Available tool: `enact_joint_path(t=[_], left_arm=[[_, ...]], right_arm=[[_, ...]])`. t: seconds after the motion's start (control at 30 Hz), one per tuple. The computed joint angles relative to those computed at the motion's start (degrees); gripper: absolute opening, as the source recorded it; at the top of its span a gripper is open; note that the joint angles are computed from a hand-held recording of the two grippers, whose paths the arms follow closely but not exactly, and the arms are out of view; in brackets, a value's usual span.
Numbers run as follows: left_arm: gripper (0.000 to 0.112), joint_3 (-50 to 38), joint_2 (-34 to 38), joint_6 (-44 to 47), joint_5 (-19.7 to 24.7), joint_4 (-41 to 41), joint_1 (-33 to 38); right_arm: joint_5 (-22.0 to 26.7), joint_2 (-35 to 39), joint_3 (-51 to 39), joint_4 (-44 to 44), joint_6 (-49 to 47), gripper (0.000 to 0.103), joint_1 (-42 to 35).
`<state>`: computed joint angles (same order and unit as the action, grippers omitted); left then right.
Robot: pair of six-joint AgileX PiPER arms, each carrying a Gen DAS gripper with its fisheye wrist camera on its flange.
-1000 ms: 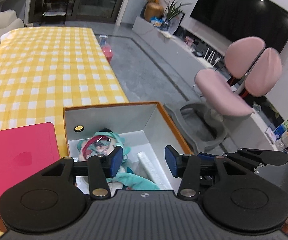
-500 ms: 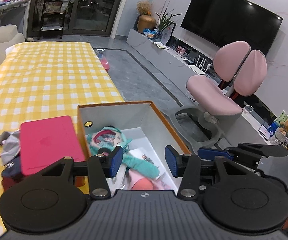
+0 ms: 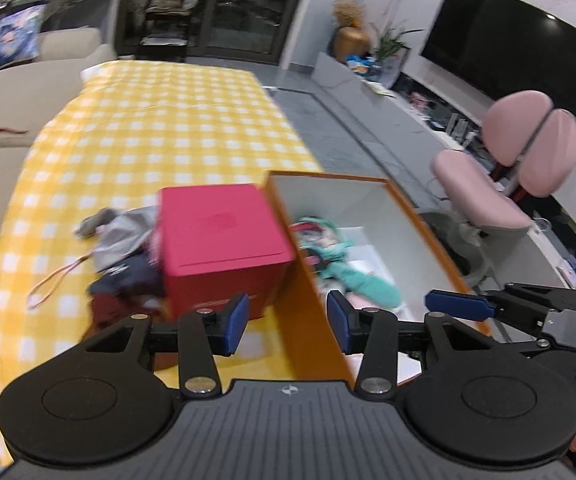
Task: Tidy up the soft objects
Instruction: 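Withdraw both grippers from the white box back toward the pile, then close the left gripper on the maroon cloth while the right gripper grasps the navy cap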
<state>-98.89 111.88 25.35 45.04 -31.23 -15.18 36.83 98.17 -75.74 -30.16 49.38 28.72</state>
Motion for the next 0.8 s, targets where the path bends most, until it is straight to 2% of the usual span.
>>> enact_joint_path(t=[0.17, 0.3, 0.5, 0.67, 0.8], left_arm=[[0.048, 1.8, -0.7, -1.1, -0.8, 2.7, 3.1], [0.048, 3.6, -0.8, 1.1, -1.2, -0.5, 6.7], [0.048, 5.1, -0.6, 2.1, -2.9, -2.0, 10.1], [0.048, 3.0, 1.5, 0.8, -2.3, -1.5, 12.1], [0.048, 0.8, 3.8, 0.5, -0.9, -1.2, 13.4]], right_arm=[[-0.3, 4.3, -4.6, 5.0, -1.4, 0.054, 1.5], [0.1, 8.4, -9.7, 8.1, -4.9, 0.054, 2.9], [3.8, 16.1, -20.8, 12.4, -10.2, 0.054, 4.2], [7.9, 23.1, -31.2, 15.2, -14.7, 0.053, 4.9], [11.8, 29.3, -40.9, 17.9, -19.3, 0.049, 4.9]])
